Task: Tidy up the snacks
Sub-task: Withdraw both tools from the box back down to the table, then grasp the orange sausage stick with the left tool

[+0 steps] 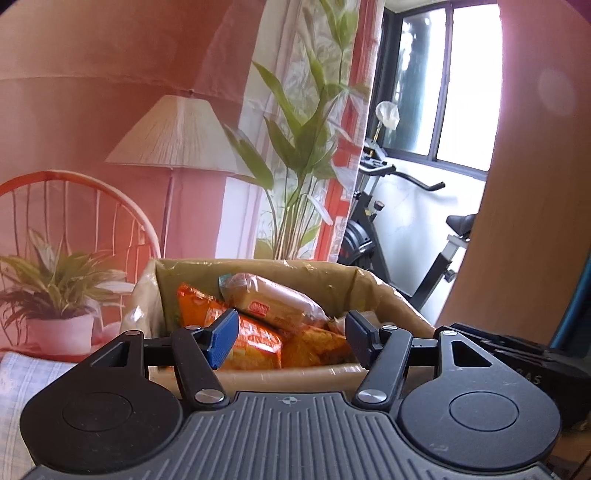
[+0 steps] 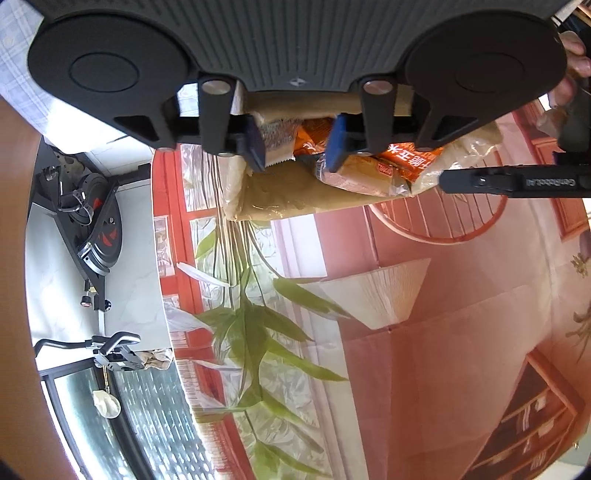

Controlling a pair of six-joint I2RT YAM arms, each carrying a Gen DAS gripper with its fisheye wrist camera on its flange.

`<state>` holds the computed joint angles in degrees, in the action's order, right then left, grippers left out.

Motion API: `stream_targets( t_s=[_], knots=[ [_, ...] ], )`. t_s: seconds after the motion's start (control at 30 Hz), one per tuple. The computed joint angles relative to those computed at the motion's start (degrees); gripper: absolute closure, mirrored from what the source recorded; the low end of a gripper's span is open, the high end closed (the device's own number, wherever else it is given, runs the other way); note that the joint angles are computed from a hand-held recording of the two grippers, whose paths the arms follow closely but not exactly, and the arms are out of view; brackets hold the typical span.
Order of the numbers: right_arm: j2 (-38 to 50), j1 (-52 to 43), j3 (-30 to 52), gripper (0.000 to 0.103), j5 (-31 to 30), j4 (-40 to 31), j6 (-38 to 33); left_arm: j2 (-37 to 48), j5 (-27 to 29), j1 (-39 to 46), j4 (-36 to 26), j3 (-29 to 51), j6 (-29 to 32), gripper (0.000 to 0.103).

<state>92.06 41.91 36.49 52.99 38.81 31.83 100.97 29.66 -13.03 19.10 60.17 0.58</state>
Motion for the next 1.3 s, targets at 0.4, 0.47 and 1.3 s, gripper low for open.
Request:
stream_targets(
  t_s=[0.4,0.47,1.3],
  knots=[
    [3.4,9.5,-3.0,0.056,8.0,-2.8,9.5,-4.4,1.6,3.5,5.3,-16.3,-0.9,0.037],
    [4.8,9.9,-2.9,0.055,7.5,-4.5,12.8,-2.8,0.7,3.2,5.4,-17.3,-0.9,0.037],
    [25.4,8.8,1.7,0.055,-5.7,-4.0,22.8,18.3,-1.4,-1.4,-4.6,-8.5,-5.8,0.067]
  ],
)
